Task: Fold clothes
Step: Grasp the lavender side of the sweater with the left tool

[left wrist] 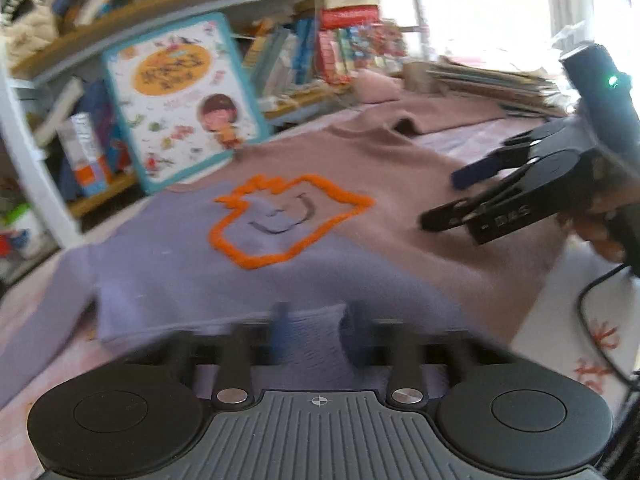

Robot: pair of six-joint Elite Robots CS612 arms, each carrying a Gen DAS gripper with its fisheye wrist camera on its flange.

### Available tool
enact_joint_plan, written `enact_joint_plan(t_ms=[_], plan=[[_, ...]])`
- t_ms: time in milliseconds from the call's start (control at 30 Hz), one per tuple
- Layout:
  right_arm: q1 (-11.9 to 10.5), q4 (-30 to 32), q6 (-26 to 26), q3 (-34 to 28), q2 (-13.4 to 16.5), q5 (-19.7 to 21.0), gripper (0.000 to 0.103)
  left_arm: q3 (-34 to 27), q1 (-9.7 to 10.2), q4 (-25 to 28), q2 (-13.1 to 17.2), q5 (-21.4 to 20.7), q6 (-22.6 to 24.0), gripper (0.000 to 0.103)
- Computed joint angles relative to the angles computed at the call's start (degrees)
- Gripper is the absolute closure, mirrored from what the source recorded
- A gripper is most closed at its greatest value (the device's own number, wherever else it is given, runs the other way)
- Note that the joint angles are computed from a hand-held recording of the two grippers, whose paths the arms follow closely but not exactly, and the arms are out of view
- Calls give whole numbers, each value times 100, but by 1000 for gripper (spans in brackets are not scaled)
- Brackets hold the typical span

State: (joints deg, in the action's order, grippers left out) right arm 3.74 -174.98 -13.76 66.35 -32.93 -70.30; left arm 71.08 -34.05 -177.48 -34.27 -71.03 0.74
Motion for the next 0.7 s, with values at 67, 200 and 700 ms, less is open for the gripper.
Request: enact_joint_plan(t_ms=[67, 200, 700], plan=[[0, 0, 0, 0, 0, 0, 33, 362, -35, -614, -147, 294, -304, 99], [0, -3, 5, 3, -1, -2, 32, 1130, -113, -1280, -546, 580, -690, 99], [-7, -225, 88, 83, -19, -11, 32, 1891, -91, -1814, -1028, 596, -1608, 38]])
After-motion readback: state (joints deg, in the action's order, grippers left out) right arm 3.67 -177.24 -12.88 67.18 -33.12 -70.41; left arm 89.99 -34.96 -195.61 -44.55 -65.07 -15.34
